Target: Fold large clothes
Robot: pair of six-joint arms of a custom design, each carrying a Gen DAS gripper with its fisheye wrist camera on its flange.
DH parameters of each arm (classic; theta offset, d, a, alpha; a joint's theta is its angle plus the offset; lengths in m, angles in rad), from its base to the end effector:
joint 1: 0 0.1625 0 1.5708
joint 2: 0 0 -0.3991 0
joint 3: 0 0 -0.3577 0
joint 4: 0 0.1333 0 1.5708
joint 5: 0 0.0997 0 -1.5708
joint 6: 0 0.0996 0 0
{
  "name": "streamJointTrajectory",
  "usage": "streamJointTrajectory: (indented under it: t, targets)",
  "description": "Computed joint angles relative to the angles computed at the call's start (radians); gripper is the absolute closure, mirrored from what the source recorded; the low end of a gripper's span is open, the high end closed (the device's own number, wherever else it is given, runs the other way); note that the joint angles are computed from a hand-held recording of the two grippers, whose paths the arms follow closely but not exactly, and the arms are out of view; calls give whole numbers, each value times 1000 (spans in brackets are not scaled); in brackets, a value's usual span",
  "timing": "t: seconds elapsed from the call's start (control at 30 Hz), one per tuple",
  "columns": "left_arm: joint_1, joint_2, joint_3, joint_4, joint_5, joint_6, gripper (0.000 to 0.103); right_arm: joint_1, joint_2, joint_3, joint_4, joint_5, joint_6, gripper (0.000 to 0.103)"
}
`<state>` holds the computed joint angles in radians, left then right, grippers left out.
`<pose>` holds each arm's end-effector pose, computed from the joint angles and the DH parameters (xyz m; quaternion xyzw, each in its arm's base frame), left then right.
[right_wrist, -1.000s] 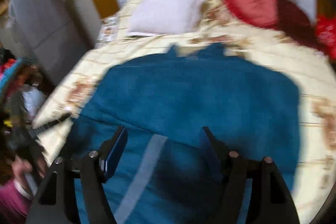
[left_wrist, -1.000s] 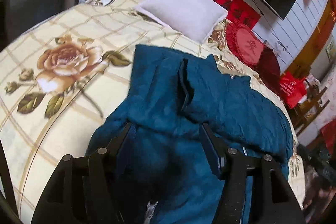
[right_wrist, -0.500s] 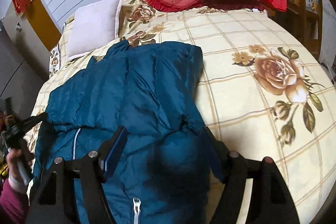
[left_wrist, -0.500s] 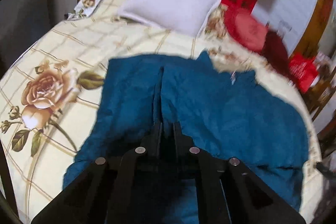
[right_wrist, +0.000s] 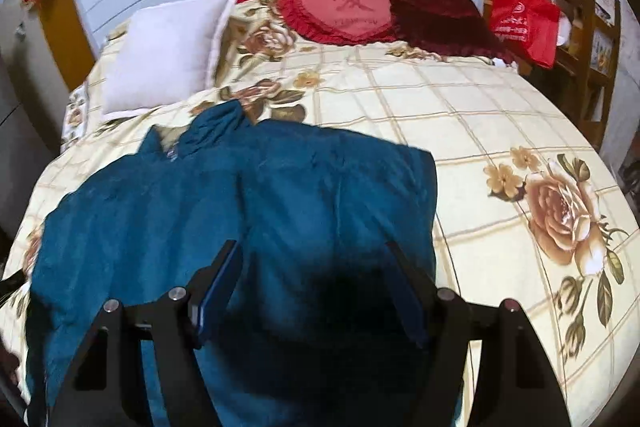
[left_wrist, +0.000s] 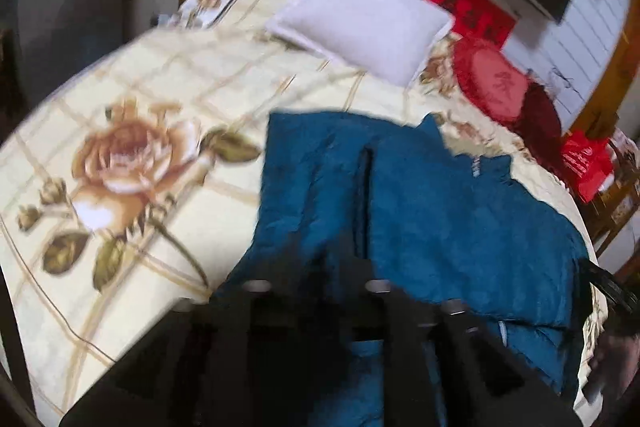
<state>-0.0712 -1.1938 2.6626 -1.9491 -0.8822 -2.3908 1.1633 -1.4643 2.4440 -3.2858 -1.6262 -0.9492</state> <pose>-0.1748 -0.1846 0.0538 -0.1314 0.8131 -0.4708 0.3161 -0.0342 -0.4017 0.2555 0.2400 -0.9015 0.2635 0.2456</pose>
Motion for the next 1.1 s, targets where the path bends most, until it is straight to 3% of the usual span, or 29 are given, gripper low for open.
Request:
streamJointTrajectory:
  t: [0.03, 0.1, 0.23, 0.33, 0.43, 0.57, 0.67, 0.73, 0.8, 0.97, 1.03, 1.1]
  targets:
    - [4, 0, -14, 9, 16, 25, 40, 15, 62, -20, -47, -54, 7, 29]
    - [27, 10, -43, 5, 67, 87, 35, 26, 131, -46, -67, -126, 16, 28]
    - [106, 95, -88, -87, 145, 198, 29, 38, 106, -5, -108, -137, -13, 28]
    - [189, 170, -107, -207, 172, 301, 29, 50, 30, 51, -123, -76, -46, 28]
    - [263, 229, -145, -226, 186, 350, 29, 116, 42, 79, -168, -69, -83, 26]
    - [330, 274, -157, -253, 207, 367, 29, 212, 185, 63, -232, -118, -75, 26]
    - [349, 299, -132, -339, 219, 378, 27, 238, 353, 42, -372, -154, -69, 26]
    - [353, 308, -126, -362, 224, 380, 26, 230, 460, 23, -504, -163, -85, 14]
    - [363, 316, -126, -386, 227, 401, 25, 218, 509, 8, -565, -152, -87, 7]
    - [366, 357, -135, -391, 244, 383, 23, 186, 520, 3, -563, -111, -66, 5]
    - [374, 362, -151, -365, 240, 389, 23, 216, 498, -2, -513, -176, -38, 5]
    - [382, 354, -157, -357, 235, 408, 23, 256, 425, -2, -380, -234, -1, 5]
